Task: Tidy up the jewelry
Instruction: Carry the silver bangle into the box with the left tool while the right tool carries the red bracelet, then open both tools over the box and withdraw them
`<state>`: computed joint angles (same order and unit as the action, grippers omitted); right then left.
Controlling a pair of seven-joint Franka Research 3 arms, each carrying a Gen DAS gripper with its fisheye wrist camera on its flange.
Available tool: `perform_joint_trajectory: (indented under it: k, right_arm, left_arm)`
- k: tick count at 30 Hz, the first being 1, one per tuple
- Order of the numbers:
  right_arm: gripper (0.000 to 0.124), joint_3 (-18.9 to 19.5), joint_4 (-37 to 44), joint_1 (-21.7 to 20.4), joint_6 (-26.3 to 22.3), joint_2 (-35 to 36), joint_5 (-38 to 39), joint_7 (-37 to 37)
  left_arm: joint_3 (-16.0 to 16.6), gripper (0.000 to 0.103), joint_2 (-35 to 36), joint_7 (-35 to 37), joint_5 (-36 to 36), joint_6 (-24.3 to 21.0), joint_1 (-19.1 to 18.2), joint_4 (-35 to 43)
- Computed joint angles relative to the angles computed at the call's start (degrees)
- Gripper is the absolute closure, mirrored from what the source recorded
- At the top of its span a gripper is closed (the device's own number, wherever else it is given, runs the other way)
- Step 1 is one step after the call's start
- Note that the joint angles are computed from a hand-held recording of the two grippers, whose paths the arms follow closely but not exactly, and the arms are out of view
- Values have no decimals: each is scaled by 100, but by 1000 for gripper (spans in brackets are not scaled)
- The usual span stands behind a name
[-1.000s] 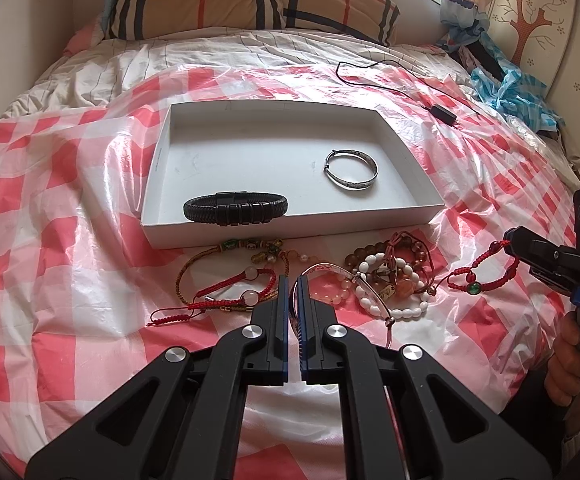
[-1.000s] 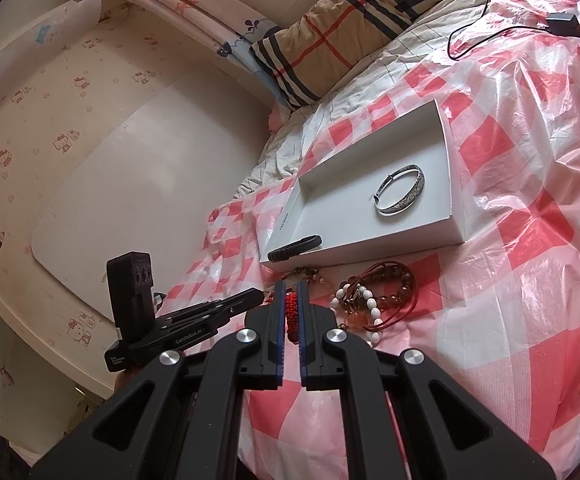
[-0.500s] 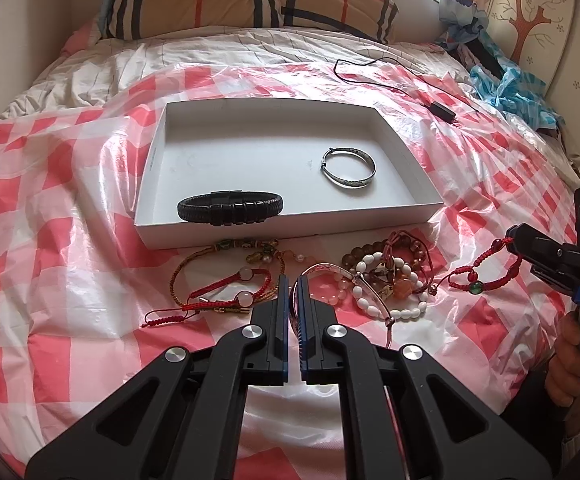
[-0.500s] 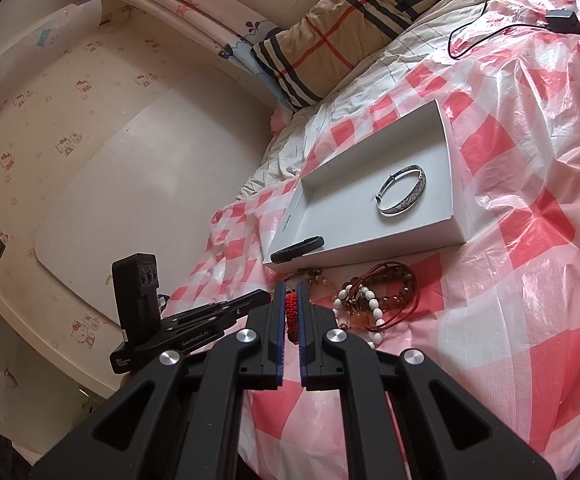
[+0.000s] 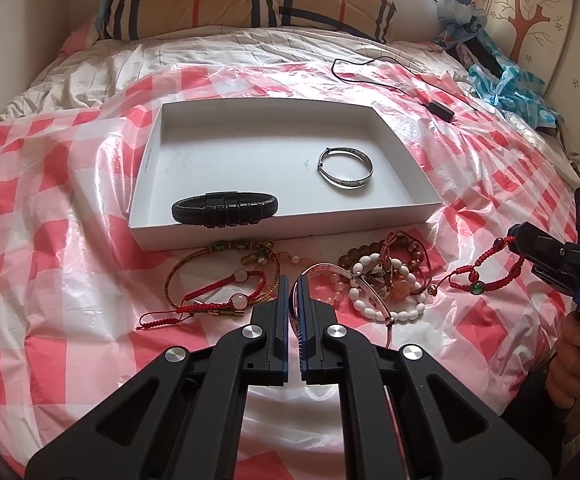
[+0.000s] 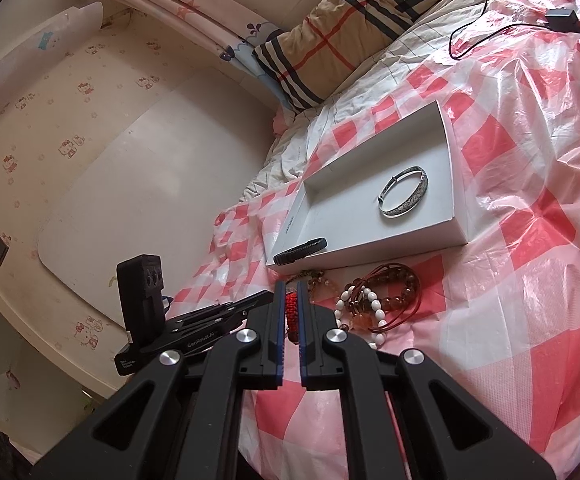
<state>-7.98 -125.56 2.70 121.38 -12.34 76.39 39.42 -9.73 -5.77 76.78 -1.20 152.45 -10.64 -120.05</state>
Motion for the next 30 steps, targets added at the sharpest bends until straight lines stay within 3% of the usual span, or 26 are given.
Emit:
perform_joint_trajectory:
  k: [6, 14, 23, 26, 28, 30]
  right_arm:
    - [118, 67, 4, 60, 89, -15, -2, 51]
    - [118, 279, 446, 260, 385, 363, -8, 122]
    - [118, 642, 1573, 397, 1076, 1410, 334, 199]
    - [117, 821, 2024, 434, 1440, 1843, 133, 414]
    - [95, 916, 2218, 578, 2129, 2084, -827, 1192]
    - [89, 993, 2178, 611, 2428, 2125, -1331, 1636]
  left_arm:
    - [-13, 99, 56, 102, -197, 52, -51, 64]
    - [-92, 99, 350, -285, 129, 192, -12, 471]
    - [-134, 99, 1053, -1086, 659, 202, 59, 1293]
    - [-87, 99, 1416, -1500, 1090, 110, 10, 1721]
    - [-37, 99, 1671, -1784, 1427, -118, -48, 2028]
    - [9, 99, 1809, -2023, 1729, -318, -115, 2174]
